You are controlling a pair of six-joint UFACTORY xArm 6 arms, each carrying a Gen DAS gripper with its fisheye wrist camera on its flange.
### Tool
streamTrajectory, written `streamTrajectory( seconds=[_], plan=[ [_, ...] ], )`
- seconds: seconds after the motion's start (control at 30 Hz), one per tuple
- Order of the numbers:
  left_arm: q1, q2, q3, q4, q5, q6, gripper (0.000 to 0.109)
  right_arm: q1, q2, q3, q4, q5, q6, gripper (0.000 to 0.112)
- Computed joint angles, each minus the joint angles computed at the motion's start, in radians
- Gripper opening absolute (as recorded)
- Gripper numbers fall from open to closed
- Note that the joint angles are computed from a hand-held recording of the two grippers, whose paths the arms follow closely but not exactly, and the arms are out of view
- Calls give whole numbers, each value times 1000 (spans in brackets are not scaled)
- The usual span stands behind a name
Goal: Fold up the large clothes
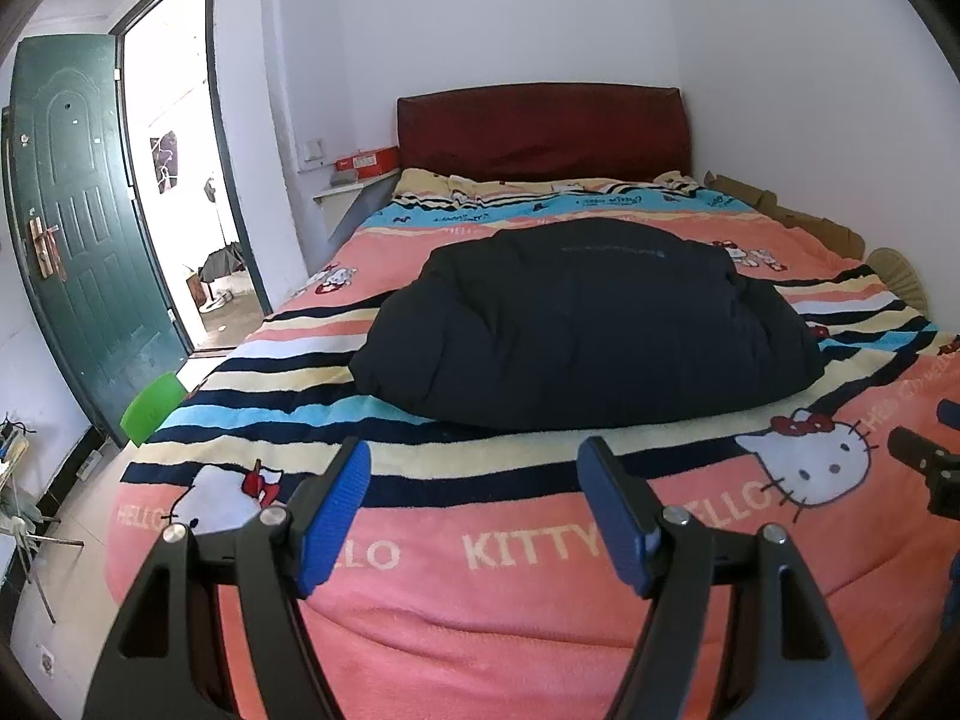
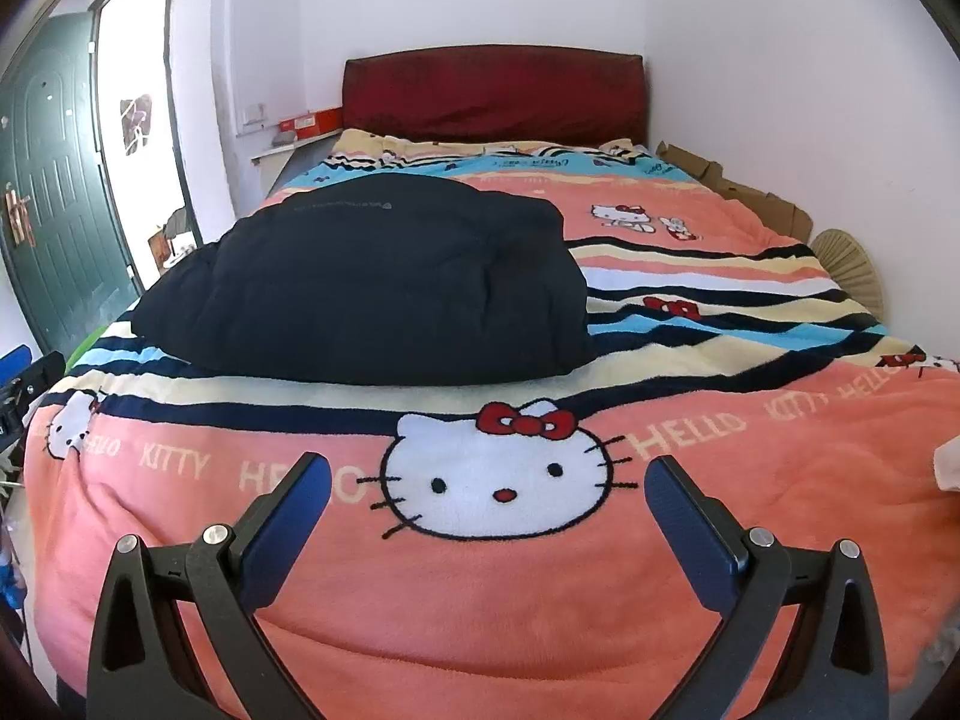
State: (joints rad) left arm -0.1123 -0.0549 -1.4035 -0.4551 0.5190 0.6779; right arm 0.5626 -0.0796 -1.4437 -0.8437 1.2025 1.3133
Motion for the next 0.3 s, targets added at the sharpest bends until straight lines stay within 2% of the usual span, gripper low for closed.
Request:
streamTrajectory(
  seconds=[0.3],
  plan=[
    [-5,5,-2,3,12,3,70,-13,6,3,17,-14,-13,102]
  ],
)
